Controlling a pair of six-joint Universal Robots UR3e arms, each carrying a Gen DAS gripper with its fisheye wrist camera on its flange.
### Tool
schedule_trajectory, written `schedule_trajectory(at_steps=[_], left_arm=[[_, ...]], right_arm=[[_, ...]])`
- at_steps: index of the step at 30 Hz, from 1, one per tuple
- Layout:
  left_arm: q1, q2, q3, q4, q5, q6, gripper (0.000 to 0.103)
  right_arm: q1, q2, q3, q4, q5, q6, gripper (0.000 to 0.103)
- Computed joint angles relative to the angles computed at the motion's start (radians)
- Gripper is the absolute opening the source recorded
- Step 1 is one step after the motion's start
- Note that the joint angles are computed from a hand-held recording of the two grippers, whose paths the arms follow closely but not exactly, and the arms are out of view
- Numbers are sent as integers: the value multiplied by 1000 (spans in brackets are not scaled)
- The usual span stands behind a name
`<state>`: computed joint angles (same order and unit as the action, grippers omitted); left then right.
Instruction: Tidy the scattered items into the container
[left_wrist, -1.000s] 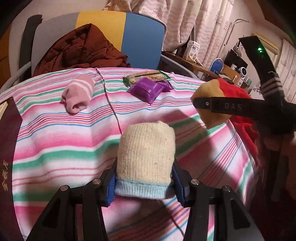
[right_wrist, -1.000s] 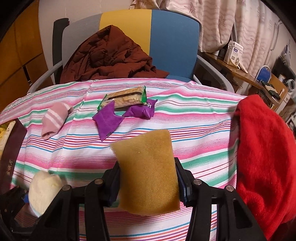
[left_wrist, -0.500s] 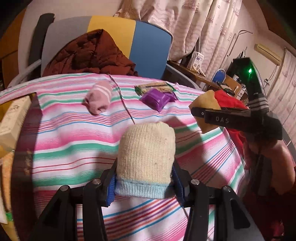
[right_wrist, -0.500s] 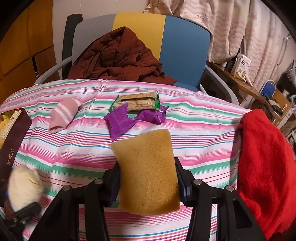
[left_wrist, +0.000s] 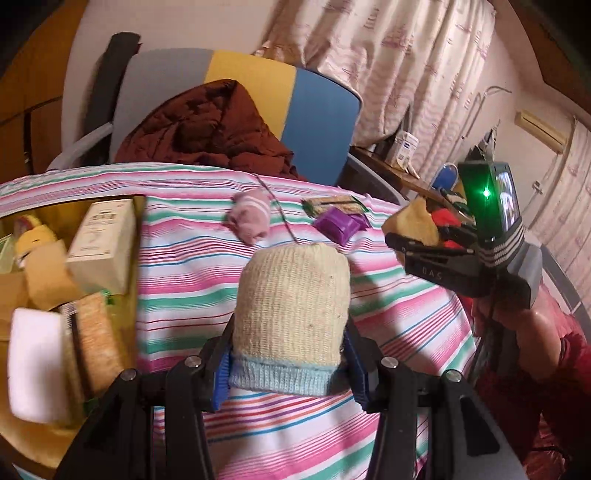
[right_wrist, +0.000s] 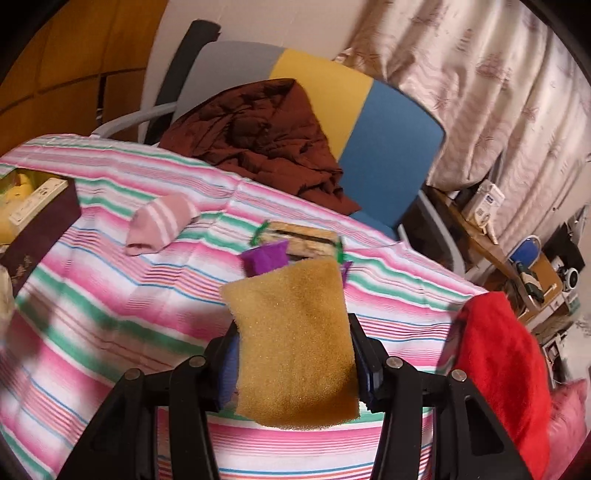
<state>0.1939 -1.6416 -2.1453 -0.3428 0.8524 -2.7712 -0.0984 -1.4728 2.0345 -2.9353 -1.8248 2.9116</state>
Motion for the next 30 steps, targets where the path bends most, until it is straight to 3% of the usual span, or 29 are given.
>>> schedule_trajectory(at_steps=[14, 30], left_arm=[[276, 182, -96, -164, -111, 119, 51], [574, 211, -87, -289, -141, 216, 51]], right_arm=[[248, 38, -198, 188, 56, 183, 52], [461, 199, -403, 199, 132, 311, 52]])
